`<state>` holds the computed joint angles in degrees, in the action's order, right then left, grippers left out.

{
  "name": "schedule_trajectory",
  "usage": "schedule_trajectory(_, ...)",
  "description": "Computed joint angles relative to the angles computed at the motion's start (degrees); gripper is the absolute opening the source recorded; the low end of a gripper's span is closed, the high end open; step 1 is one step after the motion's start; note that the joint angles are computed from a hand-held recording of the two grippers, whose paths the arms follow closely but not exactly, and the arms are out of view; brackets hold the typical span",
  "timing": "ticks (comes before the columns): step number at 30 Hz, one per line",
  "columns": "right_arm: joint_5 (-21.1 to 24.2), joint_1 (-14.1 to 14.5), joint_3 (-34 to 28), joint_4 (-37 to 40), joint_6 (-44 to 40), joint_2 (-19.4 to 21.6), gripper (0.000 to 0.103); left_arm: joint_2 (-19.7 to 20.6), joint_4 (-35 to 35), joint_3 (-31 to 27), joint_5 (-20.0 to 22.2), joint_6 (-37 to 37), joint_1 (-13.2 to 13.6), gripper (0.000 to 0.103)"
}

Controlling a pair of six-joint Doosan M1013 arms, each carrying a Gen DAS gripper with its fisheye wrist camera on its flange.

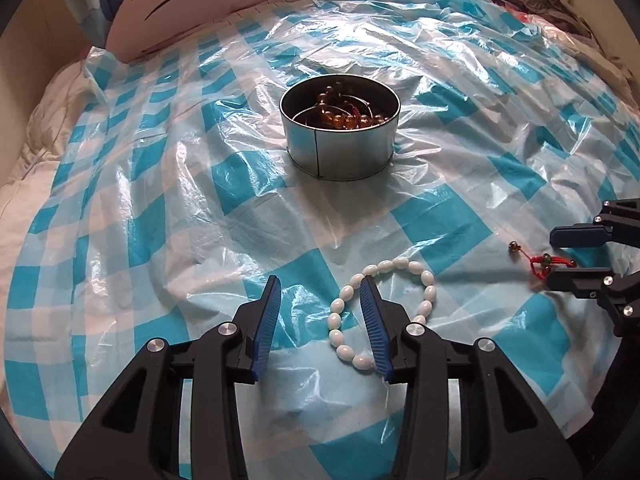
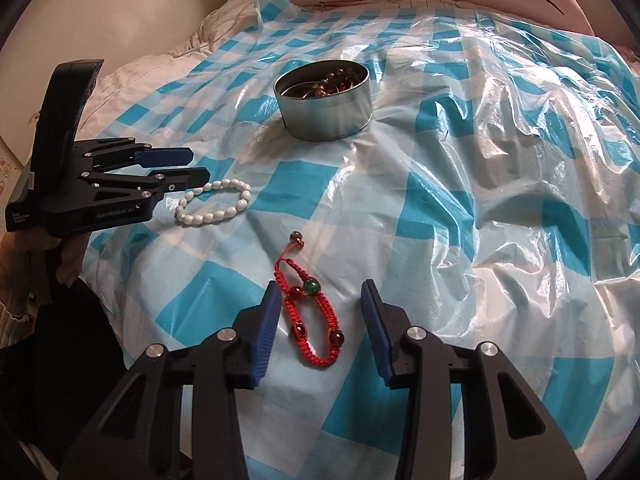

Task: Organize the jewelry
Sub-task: 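Grasp the white bead bracelet with the left tool while the right grasps the red cord bracelet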

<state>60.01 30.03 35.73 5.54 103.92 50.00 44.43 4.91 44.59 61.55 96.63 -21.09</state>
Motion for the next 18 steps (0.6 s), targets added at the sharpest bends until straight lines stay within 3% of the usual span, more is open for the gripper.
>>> schedule_trajectory(2, 0.21, 0.18, 0.29, -0.72, -0.23, -0.24, 0.026, 0.63, 1.14, 0.12, 1.09, 1.14, -0.41, 0.039)
schedule_trajectory(3, 0.54, 0.25, 0.39, -0.42, -1.06, -0.31, 0.013, 0.2, 1.33, 1.04, 0.52, 1.44, -0.5, 0.034)
schedule_trajectory(5, 1.23, 0.73, 0.34, -1.18, -2.9, -0.44, 0.012, 0.21, -1.09, 0.22, 3.33, 3.78, -0.26, 0.02)
schedule_trajectory(6, 1.54, 0.92, 0.27, -1.31, -3.67, -0.5, 0.012, -0.07, -0.79, 0.32, 3.89, 4.74, -0.38, 0.019)
schedule_trajectory(9, 2.08, 1.25, -0.49, -2.8, -3.25, -0.33, 0.012, -1.15, 0.17, 1.29, 3.46, 5.45, -0.58, 0.019)
schedule_trajectory(12, 2.47, 1.19, -1.54, -4.08, -1.76, 0.25, 0.032, -1.69, 1.3, 2.02, 0.57, 2.94, -0.48, 0.023)
schedule_trajectory(14, 3.77, 1.23, -2.49, -4.44, -2.07, 0.96, 0.032, -1.4, 2.4, 1.89, -0.29, 1.21, -0.56, 0.031)
schedule_trajectory(17, 3.33, 1.14, -1.73, -3.85, -2.48, 0.68, 0.022, -0.61, 2.03, 1.86, 0.24, 1.6, -0.57, 0.032)
schedule_trajectory(18, 2.75, 0.91, -1.02, -2.83, -2.17, 0.28, 0.012, -0.9, 2.13, 2.75, -0.8, 1.79, -0.63, 0.027)
